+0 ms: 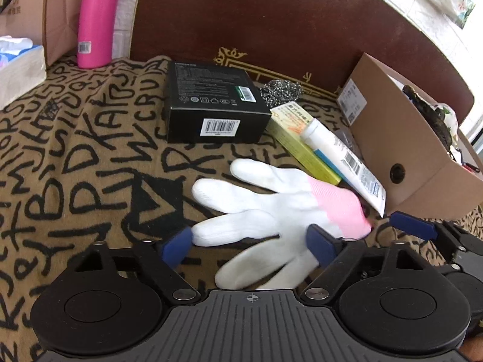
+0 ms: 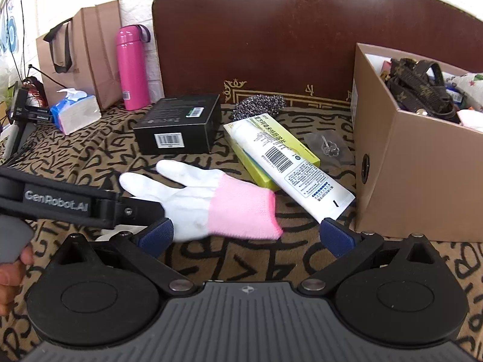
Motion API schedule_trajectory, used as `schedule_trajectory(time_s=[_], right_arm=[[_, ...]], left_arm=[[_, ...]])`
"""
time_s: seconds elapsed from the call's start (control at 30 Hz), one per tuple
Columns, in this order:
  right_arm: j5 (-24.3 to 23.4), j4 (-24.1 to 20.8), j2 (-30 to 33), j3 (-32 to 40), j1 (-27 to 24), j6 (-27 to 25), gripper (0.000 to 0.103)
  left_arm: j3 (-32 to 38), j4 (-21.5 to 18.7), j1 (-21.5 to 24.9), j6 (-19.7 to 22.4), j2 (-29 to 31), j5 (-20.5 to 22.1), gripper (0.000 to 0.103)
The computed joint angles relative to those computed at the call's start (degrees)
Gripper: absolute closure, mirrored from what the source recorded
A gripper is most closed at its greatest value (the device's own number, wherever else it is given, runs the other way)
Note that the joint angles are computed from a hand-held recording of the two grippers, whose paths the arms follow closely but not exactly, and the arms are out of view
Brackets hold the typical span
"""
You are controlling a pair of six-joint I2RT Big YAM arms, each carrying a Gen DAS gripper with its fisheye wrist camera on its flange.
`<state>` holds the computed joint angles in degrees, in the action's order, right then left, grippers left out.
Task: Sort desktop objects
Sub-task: 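Close the left gripper on the glove's cuff and lift it, then carry the glove into the cardboard box and open the left gripper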
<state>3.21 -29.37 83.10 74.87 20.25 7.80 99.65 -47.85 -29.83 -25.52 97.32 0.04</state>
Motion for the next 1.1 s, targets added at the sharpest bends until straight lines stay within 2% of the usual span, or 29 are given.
schedule_trajectory(time_s=[0.1, 0.17, 0.2, 0.27, 0.33, 0.37, 0.4, 0.43, 0.47, 0.5, 0.57, 0.67, 0.83, 1.1], right_arm=[[-1.8, 0.1, 1.6, 1.0, -0.5, 0.3, 0.001], [-3.6, 0.2, 2.2, 1.4, -0.7, 0.5, 0.009], [-4.5, -0.3, 2.5, 1.8, -0.7, 0.3, 0.013], [-5.2, -1.0, 2.9, 2.1, -0.6, 0.5, 0.03], [-3.9, -0.5, 2.8, 1.8, -0.3, -0.3, 0.038], [-3.9, -0.4, 2.7, 1.7, -0.3, -0.5, 0.049], [-4.1, -0.5, 2.6, 1.6, -0.4, -0.3, 0.055], [-4.9, -0.6, 2.4, 1.6, -0.7, 0.0, 0.068], [-6.3, -0.7, 2.2, 1.5, -1.0, 0.5, 0.086], [-7.2, -0.5, 1.9, 1.3, -1.2, 0.9, 0.087], [-6.6, -1.1, 1.5, 1.3, -0.9, -0.1, 0.088], [-7.0, -1.1, 0.1, 0.5, -0.6, -0.5, 0.088], [-6.1, -0.5, -3.3, -1.1, -0.5, -0.3, 0.088], [-4.7, 3.5, -10.1, -4.5, -2.5, -1.6, 0.088]], left_arm=[[1.4, -1.0, 0.4, 0.9, 0.9, 1.4, 0.035], [2.0, -1.4, 0.4, 1.5, 1.4, 2.5, 0.046], [2.2, -1.5, 0.4, 1.6, 1.6, 3.0, 0.046], [2.4, -1.3, 0.3, 2.0, 1.9, 3.3, 0.045], [2.3, -0.7, 0.1, 2.0, 1.9, 3.3, 0.04], [2.3, -0.5, 0.0, 1.7, 2.1, 3.5, 0.039], [2.7, -0.7, -0.1, 1.7, 2.3, 3.6, 0.04], [3.2, -1.2, -0.2, 2.1, 2.5, 3.4, 0.057], [3.7, -1.7, -0.3, 2.8, 2.7, 3.9, 0.067], [4.3, -2.4, -0.3, 3.1, 3.0, 5.0, 0.08], [4.5, -2.7, -0.5, 2.9, 3.1, 6.5, 0.09], [4.4, -3.1, -1.3, 3.6, 2.8, 5.8, 0.093], [4.5, -3.1, -2.5, 4.3, 1.3, 5.0, 0.093], [8.2, -2.2, -5.6, 6.5, 0.4, 3.4, 0.093]])
